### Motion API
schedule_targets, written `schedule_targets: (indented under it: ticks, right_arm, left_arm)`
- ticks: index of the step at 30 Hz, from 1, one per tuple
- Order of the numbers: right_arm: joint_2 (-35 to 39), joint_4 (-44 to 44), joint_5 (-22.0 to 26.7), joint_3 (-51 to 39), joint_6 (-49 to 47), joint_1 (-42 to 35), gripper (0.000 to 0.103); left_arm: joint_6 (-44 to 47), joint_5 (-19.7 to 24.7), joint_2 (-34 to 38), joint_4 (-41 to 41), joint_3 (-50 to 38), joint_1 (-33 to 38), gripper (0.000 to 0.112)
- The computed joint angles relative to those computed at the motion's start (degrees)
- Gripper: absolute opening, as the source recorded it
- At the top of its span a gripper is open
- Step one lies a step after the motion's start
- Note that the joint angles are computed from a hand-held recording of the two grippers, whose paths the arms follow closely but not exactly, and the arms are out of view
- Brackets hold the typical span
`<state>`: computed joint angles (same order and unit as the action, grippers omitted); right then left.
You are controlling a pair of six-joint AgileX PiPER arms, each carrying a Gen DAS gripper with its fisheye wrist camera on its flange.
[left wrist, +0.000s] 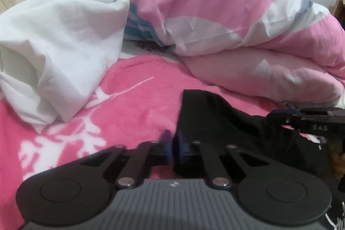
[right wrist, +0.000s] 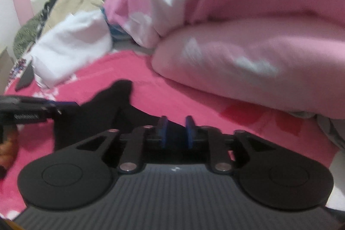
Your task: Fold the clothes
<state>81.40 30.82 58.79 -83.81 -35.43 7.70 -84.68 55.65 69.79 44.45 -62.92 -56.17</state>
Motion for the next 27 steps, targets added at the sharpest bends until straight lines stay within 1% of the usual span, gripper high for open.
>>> schedule_targets:
  ticks: [1,3,4,5,7,9,11,13,15,16,17,19,20,22,23,24,25,26,27]
  right_arm:
    - [0.4,0.5,0.7,0.3,-1.0,-0.8,0.028]
    - [1.2,0.1,2.1,0.6,-1.1,-1.3,0.026]
    - [1.3,-0.2,2.2,0.9,-0.8,-1.4,0.014]
    - [0.9,0.1,1.3,1.5,-0.7,-1.6,0.005]
    - [0.2,2.0,-1.5,2.7,-0.4,-2.1,0.004]
    - [0.5,2.4,-6.1,4.2,1.0,-1.6,0.003]
    - [1.9,1.0,-10.1,5.5,3.2,-0.2,0.003]
    - [1.8,0.6,-15.3,7.8,4.9,1.0,0.002]
    - [0.9,-0.8,-17.8,8.2,9.9,1.3,0.005]
    - [0.3,-0.3,-18.2,8.1,11.2,0.4,0.008]
    - [-0.4,1.1,-17.9,7.9,11.5,-0.8,0.008]
    - [-1.6,6.7,-14.8,7.1,7.9,-3.9,0.009]
    - [-1.3,9.6,-11.3,5.8,5.0,-4.9,0.009]
    - [0.9,14.4,-2.2,1.8,0.7,-5.1,0.009]
    - [2.4,15.7,1.5,-0.2,-0.4,-4.3,0.009]
    - [4.3,16.2,4.0,-2.2,-0.9,-2.4,0.009]
    - [6.5,16.0,5.5,-4.1,-0.8,0.0,0.009]
    - [8.8,15.0,5.6,-5.8,0.0,2.9,0.009]
    - [10.8,13.5,4.5,-7.0,1.0,5.7,0.009]
  left_arm:
    - [-0.4,0.4,0.0,0.5,0.1,-0.4,0.001]
    - [-2.5,3.0,0.2,2.4,-0.2,-2.5,0.001]
    - [-3.9,4.7,0.3,3.5,-0.5,-3.9,0.001]
    - [-5.3,6.5,0.3,4.5,-0.6,-5.2,0.001]
    - [-7.4,9.0,0.2,5.9,-0.5,-7.2,0.001]
    - [-8.2,9.6,-0.1,5.9,-0.1,-7.7,0.001]
    - [-9.1,10.1,-0.3,6.0,0.2,-8.2,0.001]
    - [-9.4,10.7,-0.5,5.8,0.2,-8.6,0.001]
    - [-8.9,10.9,-0.9,5.5,0.0,-8.7,0.001]
    - [-8.8,10.9,-1.3,5.5,0.1,-8.9,0.001]
    - [-9.2,10.9,-1.8,5.6,0.6,-9.1,0.001]
    - [-10.5,10.5,-2.6,6.1,1.7,-9.3,0.001]
    - [-11.0,10.3,-2.7,6.4,2.1,-9.4,0.001]
    - [-11.6,10.8,-2.6,7.1,2.2,-10.0,0.001]
    - [-11.9,11.3,-2.3,7.5,2.1,-10.4,0.001]
    - [-12.0,11.9,-2.1,7.9,2.0,-10.8,0.001]
    - [-12.2,12.4,-1.9,8.0,1.9,-11.1,0.001]
    - [-12.3,12.9,-1.8,8.1,1.8,-11.3,0.001]
    - [-12.4,13.2,-1.8,8.1,1.7,-11.5,0.001]
